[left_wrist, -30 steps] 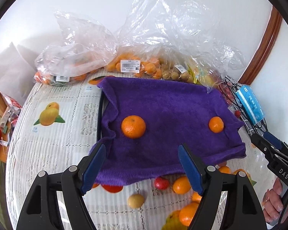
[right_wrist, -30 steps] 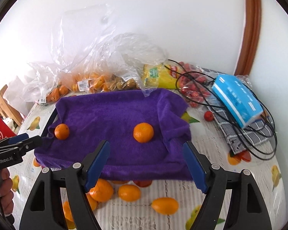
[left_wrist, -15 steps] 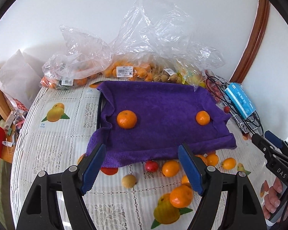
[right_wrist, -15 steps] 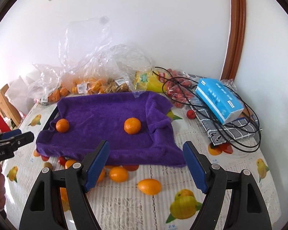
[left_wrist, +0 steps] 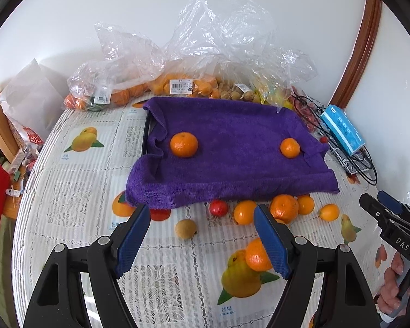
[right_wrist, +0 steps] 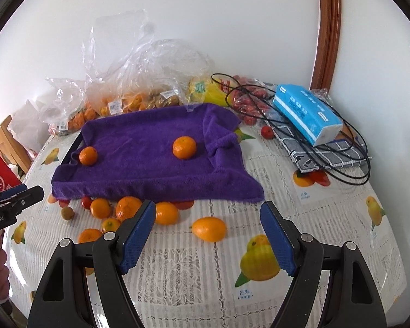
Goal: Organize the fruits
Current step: 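Pull both open tools back from the towel toward the loose fruit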
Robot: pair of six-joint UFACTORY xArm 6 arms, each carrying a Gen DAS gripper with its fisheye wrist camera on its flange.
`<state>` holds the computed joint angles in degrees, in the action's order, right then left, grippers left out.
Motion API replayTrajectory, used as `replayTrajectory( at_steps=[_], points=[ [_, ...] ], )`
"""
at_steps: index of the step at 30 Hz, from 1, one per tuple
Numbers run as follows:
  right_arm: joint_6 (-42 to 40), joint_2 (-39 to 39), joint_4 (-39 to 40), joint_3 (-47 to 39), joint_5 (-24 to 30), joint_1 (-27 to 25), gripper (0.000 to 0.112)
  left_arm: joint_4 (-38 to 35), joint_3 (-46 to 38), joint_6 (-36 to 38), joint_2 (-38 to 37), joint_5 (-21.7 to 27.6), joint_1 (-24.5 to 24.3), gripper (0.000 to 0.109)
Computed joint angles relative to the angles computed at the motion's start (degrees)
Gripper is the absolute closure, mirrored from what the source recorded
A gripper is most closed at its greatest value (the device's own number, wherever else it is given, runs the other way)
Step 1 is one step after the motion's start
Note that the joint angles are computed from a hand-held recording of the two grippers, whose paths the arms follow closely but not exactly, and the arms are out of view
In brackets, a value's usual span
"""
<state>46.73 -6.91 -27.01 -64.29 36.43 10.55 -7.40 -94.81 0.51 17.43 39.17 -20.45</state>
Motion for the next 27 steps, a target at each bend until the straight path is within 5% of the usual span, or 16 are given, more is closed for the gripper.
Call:
replayTrajectory(
  at_steps=[27],
  points=[
    [0.79, -4.52, 0.37, 4.09, -0.37, 1.78, 0.034, -0.26, 9.05, 1.26, -7.49, -4.34, -0.4, 0.032]
  ],
)
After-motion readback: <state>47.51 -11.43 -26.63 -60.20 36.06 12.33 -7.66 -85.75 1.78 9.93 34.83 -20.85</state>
